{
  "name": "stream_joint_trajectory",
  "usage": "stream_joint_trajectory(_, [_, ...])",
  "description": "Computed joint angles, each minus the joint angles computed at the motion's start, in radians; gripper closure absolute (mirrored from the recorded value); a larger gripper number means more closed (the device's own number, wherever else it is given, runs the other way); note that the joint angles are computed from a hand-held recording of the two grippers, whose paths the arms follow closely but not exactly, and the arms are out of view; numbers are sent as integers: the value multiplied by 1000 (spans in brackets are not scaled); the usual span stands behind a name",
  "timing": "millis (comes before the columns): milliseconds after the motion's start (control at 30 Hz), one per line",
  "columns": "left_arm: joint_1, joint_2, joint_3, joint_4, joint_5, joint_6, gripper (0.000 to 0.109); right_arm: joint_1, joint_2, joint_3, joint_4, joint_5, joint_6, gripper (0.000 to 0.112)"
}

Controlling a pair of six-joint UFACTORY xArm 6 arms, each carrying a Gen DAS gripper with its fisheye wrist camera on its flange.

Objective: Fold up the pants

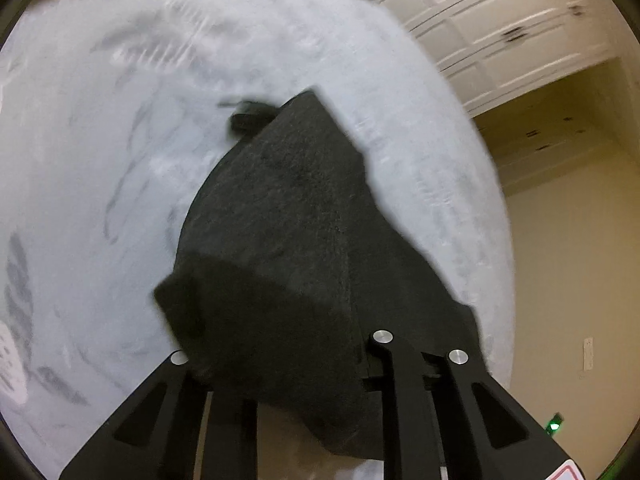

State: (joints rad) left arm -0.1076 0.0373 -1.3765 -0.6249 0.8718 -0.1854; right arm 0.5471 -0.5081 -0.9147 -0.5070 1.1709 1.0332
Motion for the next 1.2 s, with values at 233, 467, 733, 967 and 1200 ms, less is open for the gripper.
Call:
stream_joint_trajectory(233, [48, -2, 27, -179, 29, 43, 76, -8, -98, 32, 116, 7, -76, 31])
stream_joint_trajectory(467, [38, -42, 67, -221, 5, 43, 55, -140, -222, 179, 304, -180, -31, 31])
stream_joint_trajectory(733, [5, -25, 30, -225, -16, 106, 100, -106, -88, 112, 317, -243, -102, 98])
stream_joint_trajectory(967, [77, -111, 15, -375, 73, 228, 100, -33, -168, 41, 238, -271, -72, 99])
stream_joint_trajectory(1200, [148, -72, 52, -135, 222, 4, 99, -5, -40, 37, 323, -36, -129, 81])
